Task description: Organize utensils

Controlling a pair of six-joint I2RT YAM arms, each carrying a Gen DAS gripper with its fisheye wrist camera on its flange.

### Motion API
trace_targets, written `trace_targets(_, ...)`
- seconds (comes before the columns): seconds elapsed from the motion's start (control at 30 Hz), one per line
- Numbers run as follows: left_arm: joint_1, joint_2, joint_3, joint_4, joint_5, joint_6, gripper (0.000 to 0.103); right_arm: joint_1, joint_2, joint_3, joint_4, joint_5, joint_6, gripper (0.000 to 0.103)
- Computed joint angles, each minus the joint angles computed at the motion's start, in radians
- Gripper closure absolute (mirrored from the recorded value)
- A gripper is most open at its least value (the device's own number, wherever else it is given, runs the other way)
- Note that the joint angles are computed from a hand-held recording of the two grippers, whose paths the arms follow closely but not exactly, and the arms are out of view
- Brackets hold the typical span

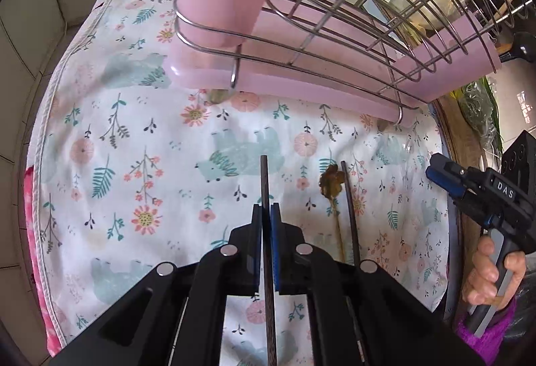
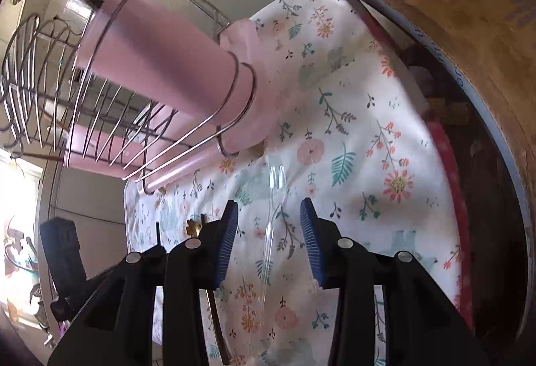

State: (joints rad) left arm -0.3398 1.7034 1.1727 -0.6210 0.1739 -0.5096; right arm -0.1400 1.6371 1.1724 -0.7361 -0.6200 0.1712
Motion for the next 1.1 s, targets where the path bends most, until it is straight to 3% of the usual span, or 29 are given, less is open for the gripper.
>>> trace_targets(0.4, 0.104, -0.095, -0.121, 0.045, 0.092, 0.052, 0.098, 0.116, 0.124, 0.088, 0.063, 0.168, 0.012, 0.064)
trace_targets(0.43, 0.112, -0.1, -0.125, 0.046, 0.097, 0.055, 0.098, 0.124, 0.121, 0.085, 0.071, 0.175, 0.002, 0.071)
trace_targets(0.47, 0.11, -0.106, -0.129, 0.049, 0.097, 0.05, 0.098, 0.13, 0.124, 0.086, 0.067, 0.174, -0.006, 0.088)
trace_targets(0.53, 0.114, -0.123, -0.149, 0.063, 0.099, 0.047, 0.098, 0.134, 0.119, 0.07, 0.069, 0.157, -0.008, 0.092)
trace_targets(0.83, 0.174, -0.309, -0.226, 0.08, 0.09, 0.083, 0.099, 0.126, -0.144, -0.129, 0.192, 0.15, -0.032, 0.095)
trace_targets(0.87, 0.174, -0.335, -0.233, 0.084, 0.08, 0.083, 0.099, 0.128, -0.19, -0.15, 0.202, 0.159, -0.04, 0.099)
trace_targets(1.1, 0.164, -0.525, -0.278, 0.101, -0.007, 0.077, 0.099, 0.148, -0.415, -0.235, 0.247, 0.208, -0.067, 0.1)
